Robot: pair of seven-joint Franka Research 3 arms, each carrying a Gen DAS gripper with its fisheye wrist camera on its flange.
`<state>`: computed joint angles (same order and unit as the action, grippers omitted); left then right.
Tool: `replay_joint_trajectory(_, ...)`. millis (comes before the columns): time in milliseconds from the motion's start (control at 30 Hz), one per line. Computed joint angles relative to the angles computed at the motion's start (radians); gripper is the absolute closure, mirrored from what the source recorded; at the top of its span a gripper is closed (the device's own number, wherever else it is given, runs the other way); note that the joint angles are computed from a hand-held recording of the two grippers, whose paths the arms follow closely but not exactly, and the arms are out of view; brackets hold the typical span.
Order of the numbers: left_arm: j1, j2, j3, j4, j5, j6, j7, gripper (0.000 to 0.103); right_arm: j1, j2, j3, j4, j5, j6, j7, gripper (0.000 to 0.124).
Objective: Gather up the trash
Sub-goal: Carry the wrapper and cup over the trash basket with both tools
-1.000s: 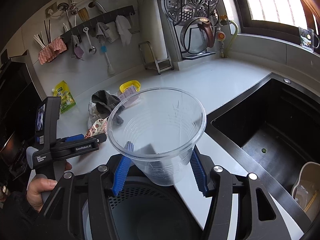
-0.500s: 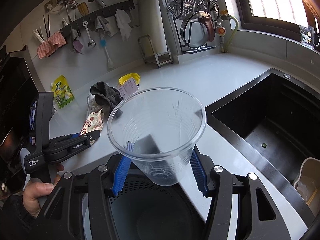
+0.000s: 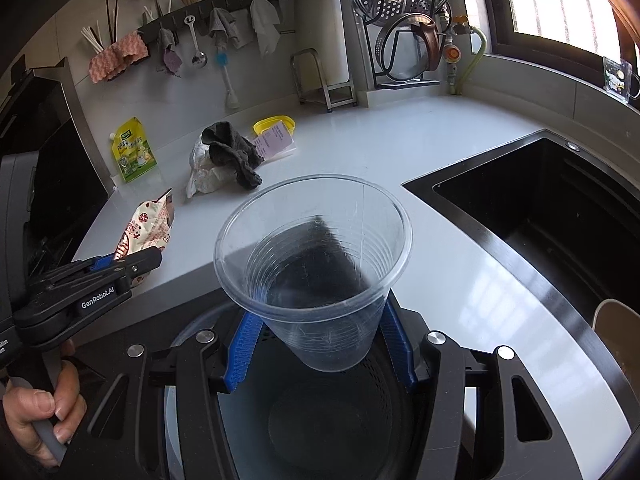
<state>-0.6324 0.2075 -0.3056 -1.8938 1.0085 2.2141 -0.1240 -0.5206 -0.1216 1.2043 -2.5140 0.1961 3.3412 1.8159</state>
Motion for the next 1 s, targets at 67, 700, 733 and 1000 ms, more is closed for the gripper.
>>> replay_joint_trajectory(67,-0.009,-0.018,-0.008,-0.023,-0.005,-0.018,-0.018,0.078,0.05,-0.018,-0.037,-0.016,0.001,-0.006,0.003,0.07)
replay_joint_trajectory(700,-0.033,0.012,-0.034,-0.068,-0.071,0.025,-0.01,0.078,0.071,-0.102,-0.031,-0.076,-0.196,-0.141,0.188,0.07)
replay_joint_trajectory(733,-0.032,0.015,-0.031,-0.07,-0.078,0.039,-0.008,0.077,0.064,-0.095,-0.024,-0.073,-0.213,-0.143,0.197,0.07)
replay_joint_trajectory(1000,-0.038,0.022,-0.018,-0.075,-0.103,0.062,-0.008,0.074,0.007,-0.046,0.011,-0.054,-0.336,-0.167,0.275,0.068)
